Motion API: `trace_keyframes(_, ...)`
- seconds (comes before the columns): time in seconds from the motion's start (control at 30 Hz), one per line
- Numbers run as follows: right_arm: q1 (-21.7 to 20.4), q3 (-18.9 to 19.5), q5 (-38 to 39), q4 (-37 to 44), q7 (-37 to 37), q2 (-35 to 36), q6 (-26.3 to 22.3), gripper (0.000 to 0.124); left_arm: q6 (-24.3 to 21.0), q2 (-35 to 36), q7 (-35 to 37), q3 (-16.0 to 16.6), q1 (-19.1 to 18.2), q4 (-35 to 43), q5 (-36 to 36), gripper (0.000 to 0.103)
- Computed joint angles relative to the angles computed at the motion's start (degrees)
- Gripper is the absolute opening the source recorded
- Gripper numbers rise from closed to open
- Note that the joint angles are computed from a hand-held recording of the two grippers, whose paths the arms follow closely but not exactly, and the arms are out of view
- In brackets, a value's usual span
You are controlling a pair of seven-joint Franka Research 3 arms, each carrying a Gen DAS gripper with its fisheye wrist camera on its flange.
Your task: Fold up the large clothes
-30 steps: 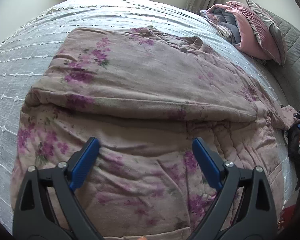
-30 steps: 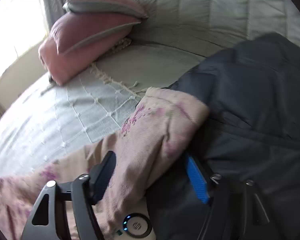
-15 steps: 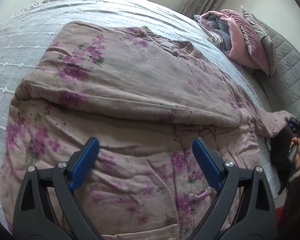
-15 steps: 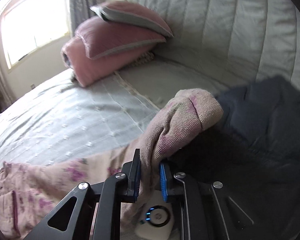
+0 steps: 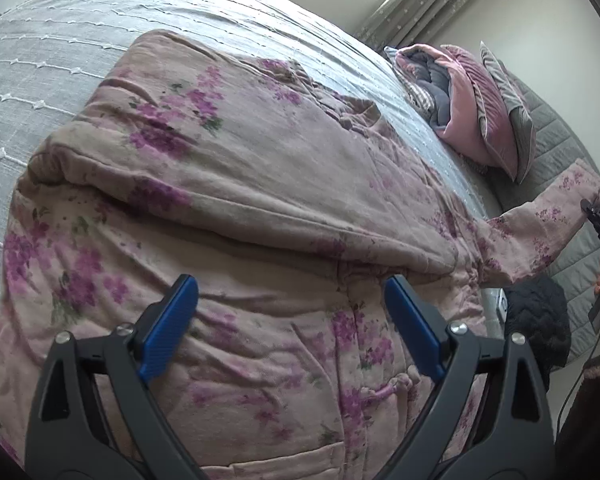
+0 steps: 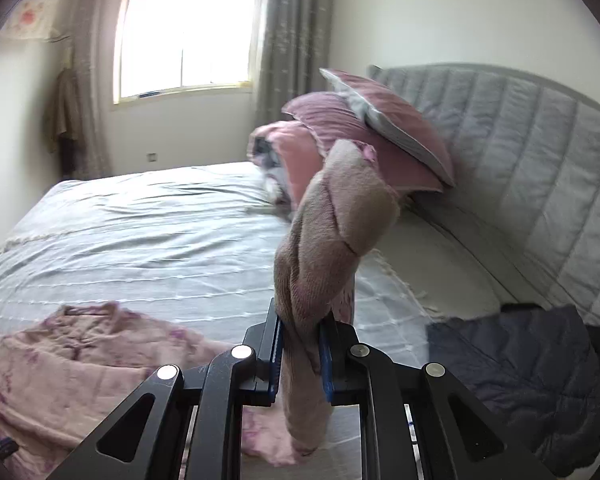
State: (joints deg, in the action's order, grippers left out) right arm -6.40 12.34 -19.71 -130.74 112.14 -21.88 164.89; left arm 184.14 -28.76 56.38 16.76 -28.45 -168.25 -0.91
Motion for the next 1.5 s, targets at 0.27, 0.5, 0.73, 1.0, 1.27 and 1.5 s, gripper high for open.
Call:
trace_keyframes(0.27,10.0,4.1,3.4,3.0,-2.1,2.3,-0.8,0.015,2.9,-2.6,1.0,9.2,-6.6,-1.5,0.3,0.094)
trace_keyframes(0.5,21.4,3.0,8.8,4.0,-7.1,10.5,0.4,0.015,4.0,-3.3,-0.1,10.6,-6.7,-2.0,1.4,0.094)
trace_keyframes(0.73,29.0,0.4,13.5,4.0,-8.9,19.5,-0.1,0.016,5.0,-3.6,-1.6,11.3,-6.0,-2.4,3.7,0.094)
trace_keyframes(1.0,33.5,-1.0,47.7,2.9,-31.0,23.0,-2.3,0.030,5.9,-2.8,-2.4,14.2,-8.0,-1.5,6.3,0.094)
trace_keyframes(1.27,34.8,-5.9,81.5,-2.2,-55.7,12.3,-9.6,0.081,6.6,-3.6,-4.6,9.5,-4.1,-2.5,7.7,0.094)
trace_keyframes(1.5,33.8,-9.1,86.6,-13.4,-57.3,2.6,0.0,0.081,6.0,-2.7,-4.4,7.0,-3.2,-1.9,10.0,0.094)
